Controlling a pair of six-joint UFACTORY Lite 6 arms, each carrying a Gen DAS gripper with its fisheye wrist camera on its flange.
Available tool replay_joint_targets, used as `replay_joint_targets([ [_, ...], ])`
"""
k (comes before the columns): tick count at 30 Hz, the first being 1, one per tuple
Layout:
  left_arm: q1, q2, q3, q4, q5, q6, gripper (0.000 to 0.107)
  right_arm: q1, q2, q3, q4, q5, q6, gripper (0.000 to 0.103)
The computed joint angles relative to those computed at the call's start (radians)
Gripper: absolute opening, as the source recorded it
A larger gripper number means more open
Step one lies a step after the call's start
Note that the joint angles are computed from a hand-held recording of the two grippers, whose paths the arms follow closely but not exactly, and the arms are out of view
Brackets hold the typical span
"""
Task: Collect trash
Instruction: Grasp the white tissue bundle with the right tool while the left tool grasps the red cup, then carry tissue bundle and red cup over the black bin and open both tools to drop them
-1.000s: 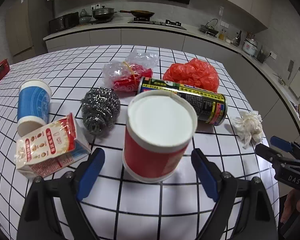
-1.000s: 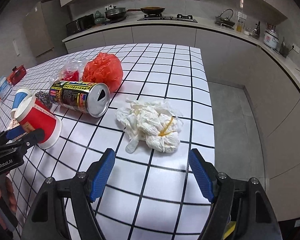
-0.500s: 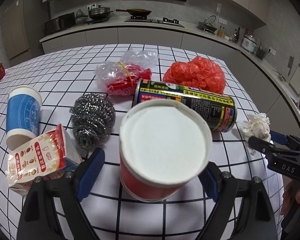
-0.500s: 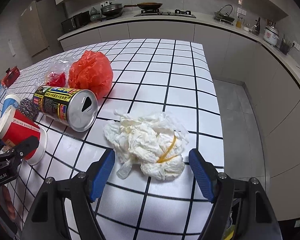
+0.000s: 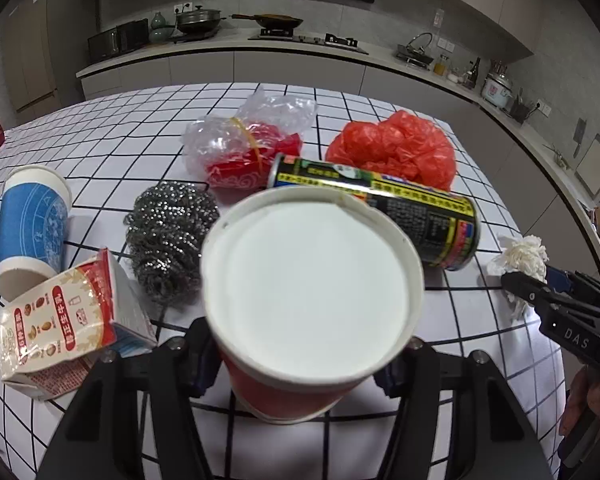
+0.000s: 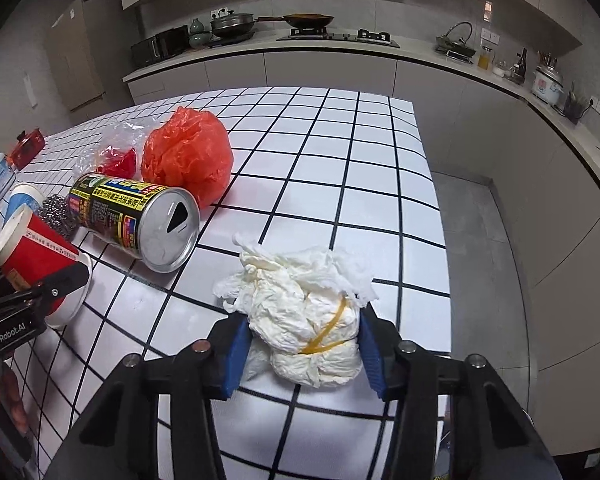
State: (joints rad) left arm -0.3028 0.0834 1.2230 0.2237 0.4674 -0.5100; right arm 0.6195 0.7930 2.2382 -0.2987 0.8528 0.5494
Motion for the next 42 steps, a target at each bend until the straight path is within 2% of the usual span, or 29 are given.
replay_joint_targets([
  [6,-0.075,-0.074,-0.056,0.090,0.006,-0.125,0.061,-0.002,-0.177,-0.244,-0.018,-0.092,0.036,0.050],
  [17,-0.273,-0.108,-0.060,0.267,0.084,-0.378,0.061,-0.021,-0.565,-0.707,-0.061,-0.213,0.104,0.050],
  [25,-0.501,-0.032,0.033,0.400,0.175,-0.605,0.061,-0.154,-0.896,-1.019,0.021,-0.245,-0.029,0.050],
  [29,-0.619,0.071,0.154,0.439,0.236,-0.686,0.061,-0.293,-1.057,-1.156,0.154,-0.248,-0.206,0.050],
  [32,-0.697,0.177,0.284,0.449,0.285,-0.719,0.061,-0.435,-1.168,-1.244,0.294,-0.227,-0.409,0.050],
  [37,-0.810,0.413,0.591,0.426,0.374,-0.714,0.061,-0.783,-1.295,-1.349,0.606,-0.139,-0.881,0.050],
  [42,-0.892,0.678,0.976,0.381,0.486,-0.658,0.061,-1.175,-1.320,-1.409,0.852,0.007,-1.345,0.050],
])
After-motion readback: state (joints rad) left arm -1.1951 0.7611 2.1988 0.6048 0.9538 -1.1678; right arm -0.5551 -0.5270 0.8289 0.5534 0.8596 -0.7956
